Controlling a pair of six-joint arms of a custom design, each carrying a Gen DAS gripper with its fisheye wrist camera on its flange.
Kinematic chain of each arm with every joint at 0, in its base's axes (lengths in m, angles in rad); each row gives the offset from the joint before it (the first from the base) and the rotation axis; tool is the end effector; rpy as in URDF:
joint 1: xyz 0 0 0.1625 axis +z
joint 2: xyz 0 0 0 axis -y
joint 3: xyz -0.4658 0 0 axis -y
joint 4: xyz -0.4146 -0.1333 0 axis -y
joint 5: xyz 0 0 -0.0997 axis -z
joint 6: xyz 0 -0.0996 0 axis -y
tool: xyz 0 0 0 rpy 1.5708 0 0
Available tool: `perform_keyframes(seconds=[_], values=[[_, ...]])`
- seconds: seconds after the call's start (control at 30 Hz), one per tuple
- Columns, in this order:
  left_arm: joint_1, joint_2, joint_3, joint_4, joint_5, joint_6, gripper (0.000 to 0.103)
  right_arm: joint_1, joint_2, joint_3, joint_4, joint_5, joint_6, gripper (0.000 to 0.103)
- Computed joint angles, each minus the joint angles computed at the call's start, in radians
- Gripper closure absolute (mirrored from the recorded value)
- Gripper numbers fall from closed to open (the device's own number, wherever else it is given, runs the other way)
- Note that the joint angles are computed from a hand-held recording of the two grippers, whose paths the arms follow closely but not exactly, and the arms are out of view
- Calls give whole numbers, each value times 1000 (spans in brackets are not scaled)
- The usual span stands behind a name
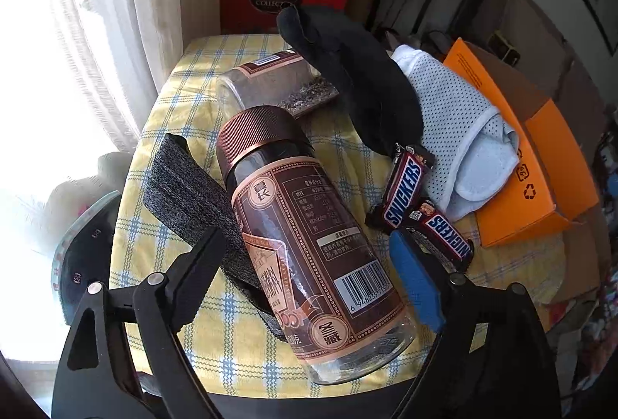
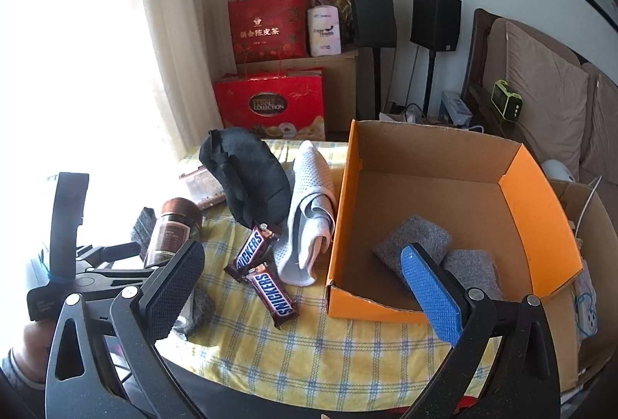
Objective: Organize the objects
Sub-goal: 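Reach the left tool to the brown-capped coffee jar and grasp it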
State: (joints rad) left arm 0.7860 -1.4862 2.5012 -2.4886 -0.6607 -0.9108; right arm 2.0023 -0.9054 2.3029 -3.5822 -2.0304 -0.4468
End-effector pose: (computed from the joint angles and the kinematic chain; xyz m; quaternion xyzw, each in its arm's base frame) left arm -0.0984 -0.3984 0.2039 -0.0352 0.8967 -0.3003 0.3232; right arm 0.2867 -0.4096 0.1050 0.3323 -0.8694 0.2925 0.2194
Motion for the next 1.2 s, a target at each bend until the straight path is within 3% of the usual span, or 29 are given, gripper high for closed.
perform_keyframes(seconds=[0.27, 0.53, 0.7, 0.83, 1.0, 1.1, 1.2], values=[[43, 26, 21, -125, -47, 48, 25, -10, 4, 5, 6, 0, 4, 0], [56, -41, 70, -258, -95, 84, 35, -12, 18, 7, 11, -2, -2, 0], [33, -107, 94, -226, -94, 81, 36, -7, 24, 3, 15, -3, -3, 0], [57, -111, 59, -114, -141, 93, 37, -8, 31, 2, 21, 0, -1, 0], [83, -94, 24, -77, -171, 96, 36, -10, 44, 0, 27, 3, 8, 0], [106, -61, 5, -81, -179, 112, 35, -7, 50, -5, 36, 1, 9, 0], [124, -44, 23, -180, -189, 145, 36, -2, 53, -8, 42, -2, 8, 0]])
